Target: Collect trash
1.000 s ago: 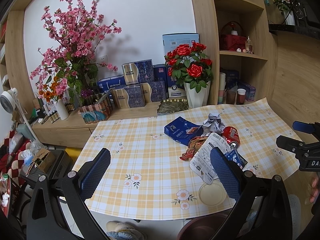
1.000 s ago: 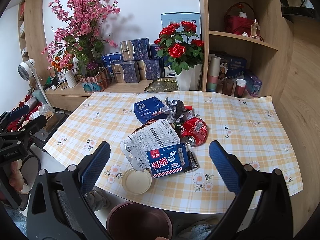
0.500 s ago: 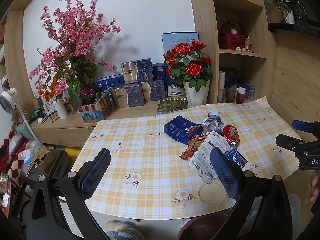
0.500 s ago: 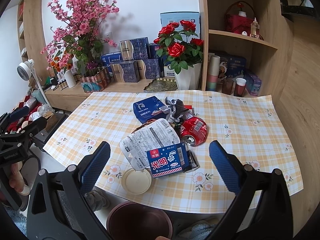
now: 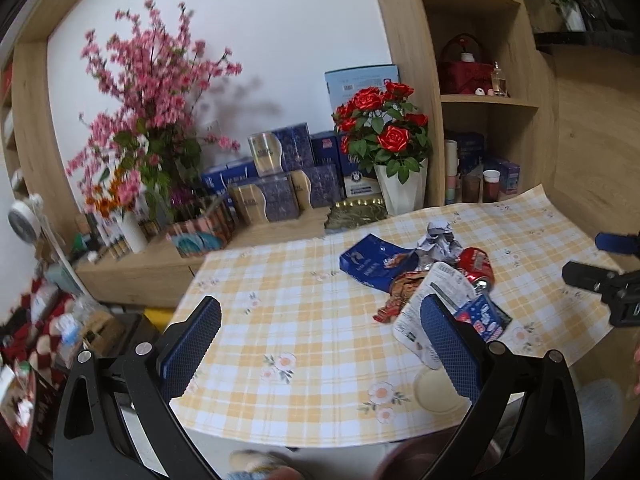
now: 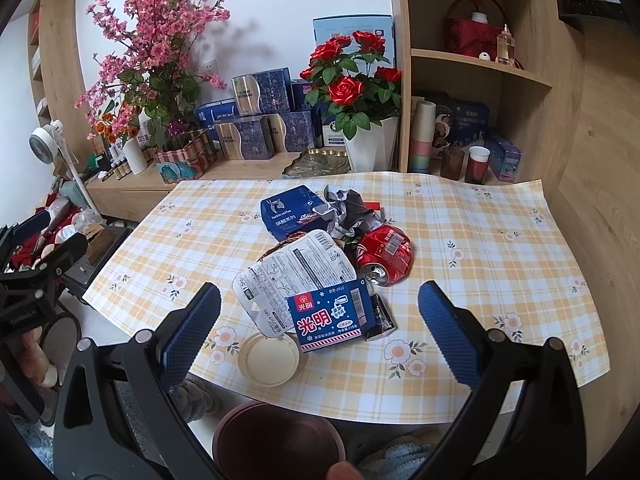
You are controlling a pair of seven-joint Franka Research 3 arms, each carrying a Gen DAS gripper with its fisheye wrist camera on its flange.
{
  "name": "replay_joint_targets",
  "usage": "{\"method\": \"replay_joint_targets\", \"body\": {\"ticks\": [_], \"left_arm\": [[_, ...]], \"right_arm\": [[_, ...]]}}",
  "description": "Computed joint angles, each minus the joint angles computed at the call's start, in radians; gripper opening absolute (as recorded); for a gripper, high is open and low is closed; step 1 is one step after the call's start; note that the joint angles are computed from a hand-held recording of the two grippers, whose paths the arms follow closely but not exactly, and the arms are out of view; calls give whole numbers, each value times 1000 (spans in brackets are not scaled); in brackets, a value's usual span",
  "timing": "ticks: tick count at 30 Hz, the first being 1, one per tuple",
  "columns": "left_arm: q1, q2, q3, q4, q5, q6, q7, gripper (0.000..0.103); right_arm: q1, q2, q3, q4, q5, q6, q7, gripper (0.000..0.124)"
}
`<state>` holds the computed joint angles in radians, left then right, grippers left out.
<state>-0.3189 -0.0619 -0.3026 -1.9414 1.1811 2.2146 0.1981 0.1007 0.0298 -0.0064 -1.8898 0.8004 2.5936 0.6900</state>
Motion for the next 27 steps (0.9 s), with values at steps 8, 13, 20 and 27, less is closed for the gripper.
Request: {"method": "replay_joint_targets", "body": {"ticks": [8, 13, 20, 27], "left_arm": [[38, 5, 32, -77, -27, 177, -76, 98], [52, 37, 44, -90, -35, 243, -69, 98], [60, 73, 66, -110, -2, 326, -130, 98], [71, 125, 91, -102, -110, 377, -78, 98]], "right_arm": [[-4, 43, 4, -6, -13, 16, 13, 97], [-15, 91, 11, 3, -42, 2, 49, 97], [-27, 153, 39, 2, -5, 36, -21, 97], [-23, 272, 79, 93, -32, 58, -85, 97]]}}
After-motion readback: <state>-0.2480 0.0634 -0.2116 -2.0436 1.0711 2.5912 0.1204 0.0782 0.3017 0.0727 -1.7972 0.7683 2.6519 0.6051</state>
